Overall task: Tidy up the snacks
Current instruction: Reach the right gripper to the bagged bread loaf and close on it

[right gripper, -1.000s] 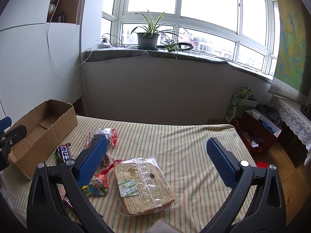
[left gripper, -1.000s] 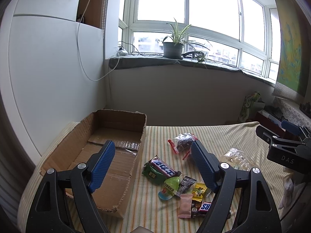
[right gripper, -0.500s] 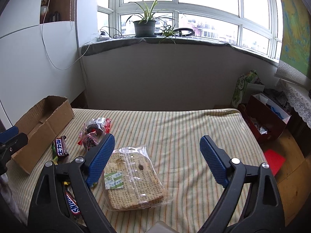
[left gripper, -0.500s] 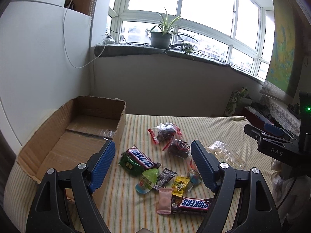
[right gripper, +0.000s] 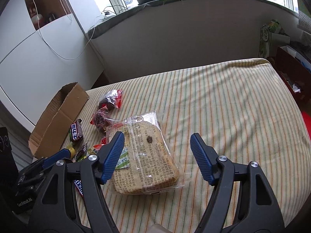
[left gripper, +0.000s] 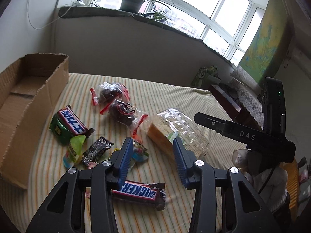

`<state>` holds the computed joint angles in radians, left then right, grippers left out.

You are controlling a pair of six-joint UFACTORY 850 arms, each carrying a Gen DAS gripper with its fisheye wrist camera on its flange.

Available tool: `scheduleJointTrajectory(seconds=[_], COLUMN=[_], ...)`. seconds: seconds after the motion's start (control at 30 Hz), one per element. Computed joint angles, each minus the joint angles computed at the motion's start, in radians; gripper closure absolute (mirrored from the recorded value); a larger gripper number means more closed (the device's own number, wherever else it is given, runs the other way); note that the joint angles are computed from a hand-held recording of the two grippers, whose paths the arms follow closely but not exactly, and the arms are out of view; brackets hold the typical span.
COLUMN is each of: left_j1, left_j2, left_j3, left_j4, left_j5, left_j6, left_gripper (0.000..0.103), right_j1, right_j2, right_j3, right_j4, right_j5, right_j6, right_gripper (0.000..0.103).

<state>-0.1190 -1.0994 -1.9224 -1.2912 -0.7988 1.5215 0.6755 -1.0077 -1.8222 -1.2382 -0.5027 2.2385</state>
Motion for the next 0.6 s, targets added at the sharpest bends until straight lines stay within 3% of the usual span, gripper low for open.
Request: scheduleJointTrajectory(seconds=[0.23, 0.53, 0.6], left_j1=[-0.023, -0.042, -0.042], left_j2=[-0.040, -0.098, -0.102], left_j3=[-0.054, -0.139, -0.146], left_j4=[0.091, 0.161, 0.160], left_j5=[-0.081, -0.113, -0.111], left_j6=[-0.122, -0.228, -0.229], left_gripper=[0.069, 0.071, 0.074], right_j1=[-0.032, -0.044, -0.049], right_j2=[0.037, 0.002, -0.005], right_j3=[0.097, 0.052, 0.050], right_j4=[-0.233, -0.114, -0.150], right_j5=[0.164, 0.227, 0.255], right_j6=[0.320, 0.181, 0.222], right_gripper=[0.040, 0.043, 0.043])
